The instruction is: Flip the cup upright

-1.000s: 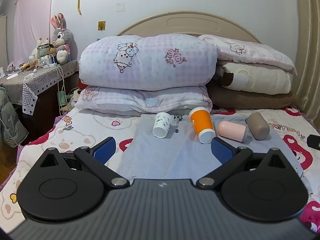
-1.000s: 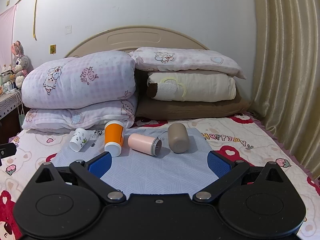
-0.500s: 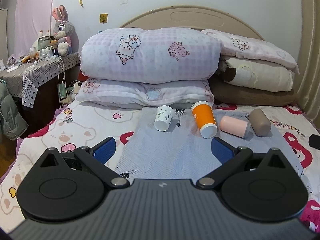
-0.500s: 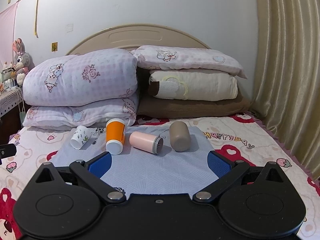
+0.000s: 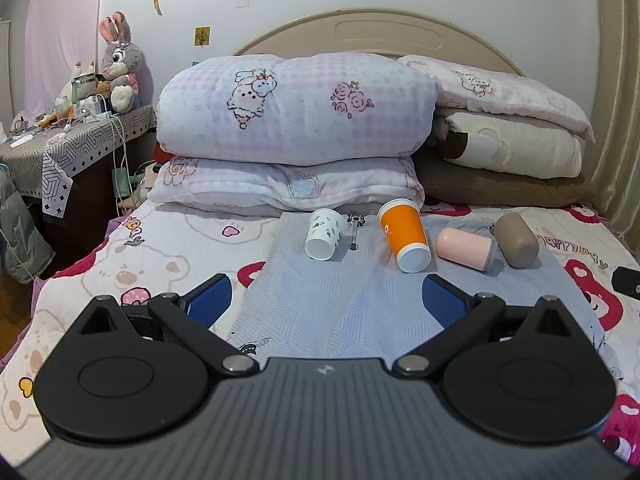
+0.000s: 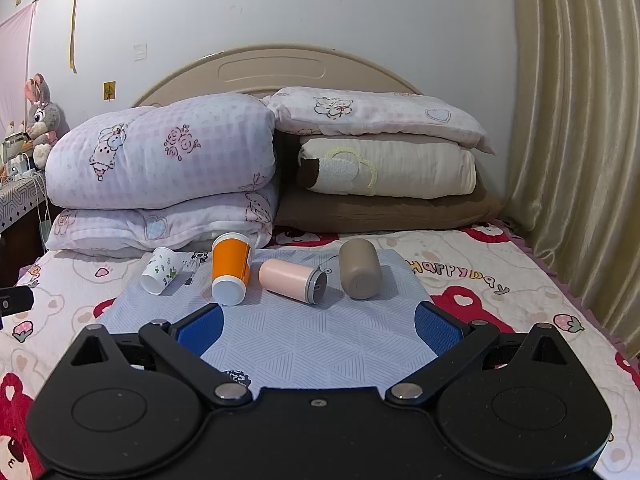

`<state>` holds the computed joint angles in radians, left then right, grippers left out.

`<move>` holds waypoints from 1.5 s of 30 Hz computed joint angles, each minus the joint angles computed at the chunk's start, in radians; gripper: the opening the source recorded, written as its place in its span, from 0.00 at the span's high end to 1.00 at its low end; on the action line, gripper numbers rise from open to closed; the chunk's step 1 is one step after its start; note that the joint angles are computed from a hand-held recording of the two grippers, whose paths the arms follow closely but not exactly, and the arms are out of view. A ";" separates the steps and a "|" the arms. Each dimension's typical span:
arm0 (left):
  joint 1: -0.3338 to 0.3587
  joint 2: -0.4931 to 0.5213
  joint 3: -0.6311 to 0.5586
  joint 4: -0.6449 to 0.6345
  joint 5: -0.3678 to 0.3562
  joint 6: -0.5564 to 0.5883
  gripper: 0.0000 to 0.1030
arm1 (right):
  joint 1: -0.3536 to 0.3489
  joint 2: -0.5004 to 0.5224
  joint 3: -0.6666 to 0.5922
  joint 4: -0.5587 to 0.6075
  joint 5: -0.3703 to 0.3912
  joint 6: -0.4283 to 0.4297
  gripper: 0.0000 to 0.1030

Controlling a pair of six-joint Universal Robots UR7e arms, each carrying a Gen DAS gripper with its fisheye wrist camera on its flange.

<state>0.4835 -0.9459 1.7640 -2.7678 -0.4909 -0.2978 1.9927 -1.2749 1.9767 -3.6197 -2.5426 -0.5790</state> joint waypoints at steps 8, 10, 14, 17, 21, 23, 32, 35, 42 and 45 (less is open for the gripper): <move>0.007 -0.006 -0.007 0.019 -0.008 0.021 0.00 | 0.004 -0.001 0.001 0.010 0.001 0.000 0.00; 0.013 -0.010 -0.019 0.040 -0.005 0.034 0.00 | 0.005 -0.004 -0.005 0.043 0.008 0.017 0.00; 0.041 -0.011 -0.077 0.100 -0.030 0.090 0.00 | -0.005 -0.033 -0.014 0.203 0.082 0.119 0.00; 0.074 0.006 -0.135 0.098 -0.053 0.169 0.00 | -0.025 -0.044 -0.047 0.354 0.200 0.158 0.00; 0.119 0.046 -0.224 0.100 -0.071 0.287 0.00 | -0.056 -0.021 -0.117 0.508 0.398 0.141 0.00; 0.140 0.061 -0.265 0.119 -0.081 0.307 0.00 | -0.058 0.012 -0.188 0.622 0.438 0.129 0.00; 0.280 0.168 -0.505 0.263 -0.277 0.254 0.00 | -0.107 0.192 -0.496 1.067 0.597 0.105 0.00; 0.326 0.231 -0.597 0.292 -0.335 0.253 0.00 | -0.142 0.248 -0.556 1.124 0.663 0.151 0.00; 0.426 0.339 -0.714 0.264 -0.468 0.253 0.03 | -0.230 0.400 -0.686 1.075 0.722 0.235 0.03; 0.459 0.374 -0.739 0.221 -0.513 0.268 0.04 | -0.268 0.450 -0.730 1.036 0.755 0.262 0.07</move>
